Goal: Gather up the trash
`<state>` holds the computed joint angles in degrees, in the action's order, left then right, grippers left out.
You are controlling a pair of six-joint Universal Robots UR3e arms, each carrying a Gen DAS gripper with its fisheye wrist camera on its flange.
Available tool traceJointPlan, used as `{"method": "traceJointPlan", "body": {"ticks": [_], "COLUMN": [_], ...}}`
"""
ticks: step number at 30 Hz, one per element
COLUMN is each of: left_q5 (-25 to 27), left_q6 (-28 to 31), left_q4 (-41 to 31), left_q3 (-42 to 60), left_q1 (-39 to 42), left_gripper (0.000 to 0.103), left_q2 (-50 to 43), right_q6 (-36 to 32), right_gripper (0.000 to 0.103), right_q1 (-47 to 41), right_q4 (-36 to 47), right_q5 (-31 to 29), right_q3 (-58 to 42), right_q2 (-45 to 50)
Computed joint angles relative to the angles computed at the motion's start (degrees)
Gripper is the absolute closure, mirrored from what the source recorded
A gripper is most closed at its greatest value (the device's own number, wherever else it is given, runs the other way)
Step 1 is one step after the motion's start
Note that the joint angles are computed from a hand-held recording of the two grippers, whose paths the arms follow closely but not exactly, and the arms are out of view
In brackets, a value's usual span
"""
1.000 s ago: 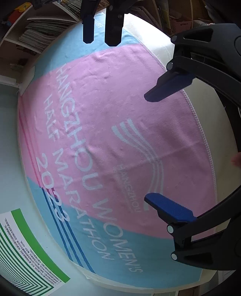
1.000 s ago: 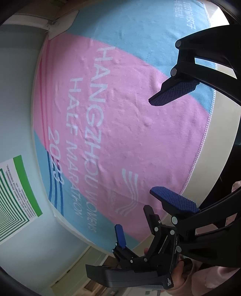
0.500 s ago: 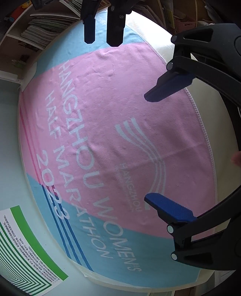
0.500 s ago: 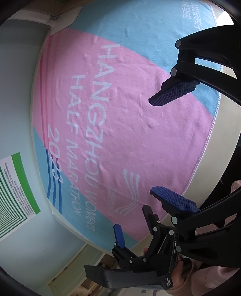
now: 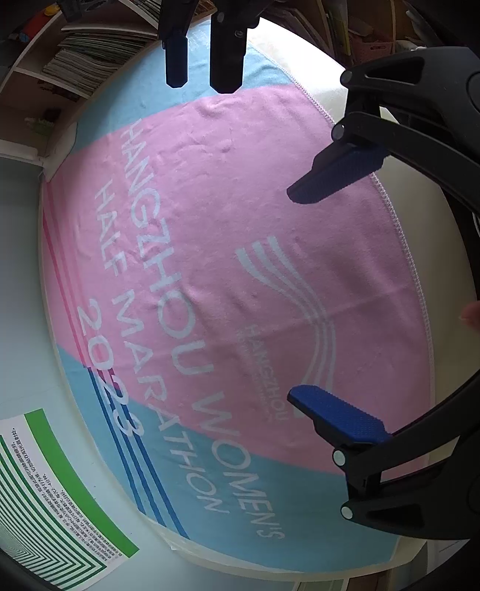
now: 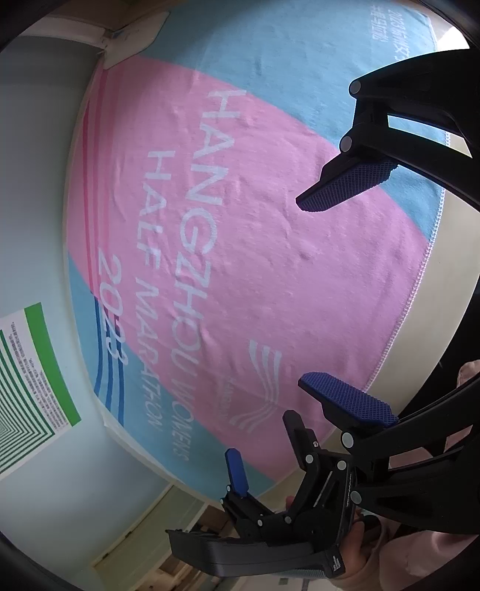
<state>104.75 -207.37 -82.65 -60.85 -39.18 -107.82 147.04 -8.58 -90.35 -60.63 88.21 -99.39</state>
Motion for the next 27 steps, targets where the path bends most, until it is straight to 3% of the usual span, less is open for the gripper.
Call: {"method": "traceJointPlan", "body": {"ticks": [27], "left_q5": [0.3], "left_q6": [1.2], "left_q4": [-0.4], "left_q3": [2.4], "left_q1": [-0.2], "left_gripper": [0.007], "left_q2": [-1.6], "right_q6": [-2.1], "right_gripper": [0.015], "right_q1": [-2.8], "right_q4": [2.4], "right_q5": [0.8], "right_q3": [-0.5], "right_q2": [-0.8]}}
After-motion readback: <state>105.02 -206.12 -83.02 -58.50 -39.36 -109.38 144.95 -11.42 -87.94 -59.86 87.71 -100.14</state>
